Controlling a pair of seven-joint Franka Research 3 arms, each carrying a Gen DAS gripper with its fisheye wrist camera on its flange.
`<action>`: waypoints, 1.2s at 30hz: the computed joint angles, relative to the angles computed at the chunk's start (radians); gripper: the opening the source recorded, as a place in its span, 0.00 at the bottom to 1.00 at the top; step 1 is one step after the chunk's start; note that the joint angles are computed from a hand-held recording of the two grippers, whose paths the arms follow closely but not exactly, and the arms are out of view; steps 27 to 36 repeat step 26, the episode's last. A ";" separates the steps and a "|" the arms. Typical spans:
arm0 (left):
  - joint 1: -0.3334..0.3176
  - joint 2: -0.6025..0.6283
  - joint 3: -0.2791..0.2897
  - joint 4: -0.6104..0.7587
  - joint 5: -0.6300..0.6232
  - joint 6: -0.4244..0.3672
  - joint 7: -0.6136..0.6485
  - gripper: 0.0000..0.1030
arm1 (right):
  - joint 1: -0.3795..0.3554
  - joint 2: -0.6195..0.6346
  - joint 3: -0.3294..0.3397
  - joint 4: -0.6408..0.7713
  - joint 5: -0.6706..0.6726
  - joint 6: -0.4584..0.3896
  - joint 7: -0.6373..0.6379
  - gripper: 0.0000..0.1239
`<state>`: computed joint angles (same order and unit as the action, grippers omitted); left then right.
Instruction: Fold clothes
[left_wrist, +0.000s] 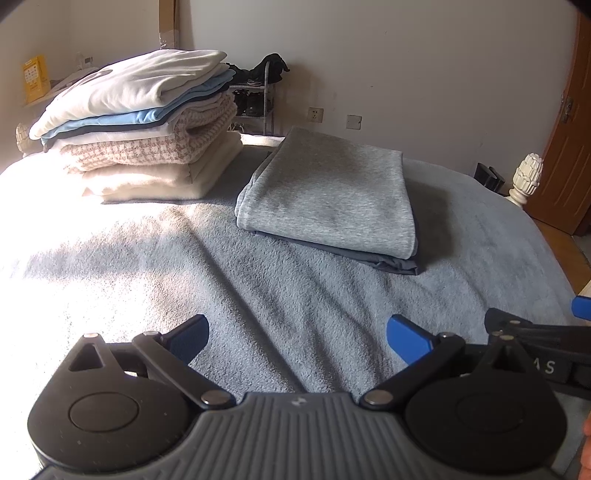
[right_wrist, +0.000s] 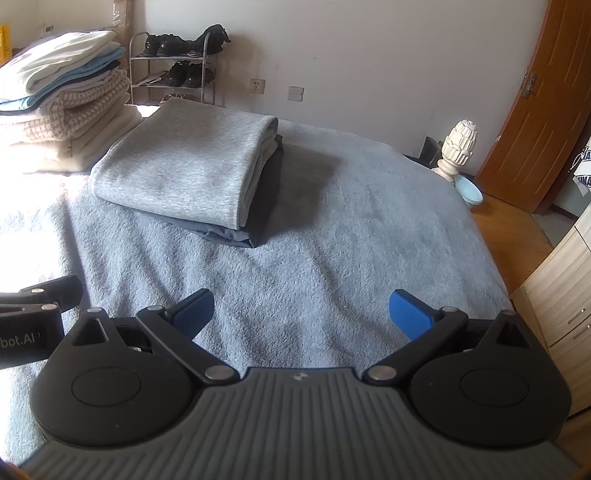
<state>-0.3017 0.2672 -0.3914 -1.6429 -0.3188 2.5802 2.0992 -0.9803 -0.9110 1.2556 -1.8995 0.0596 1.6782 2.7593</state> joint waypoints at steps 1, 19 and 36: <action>0.000 0.000 0.000 -0.001 0.000 0.001 0.001 1.00 | 0.000 -0.001 0.000 0.000 0.001 -0.001 0.001 0.82; 0.001 0.004 -0.001 0.001 0.004 -0.001 0.000 1.00 | -0.004 -0.003 0.001 0.000 0.010 -0.003 -0.004 0.82; -0.001 0.002 0.000 -0.002 0.009 0.002 -0.001 1.00 | -0.003 -0.002 0.000 0.001 0.011 -0.005 -0.002 0.82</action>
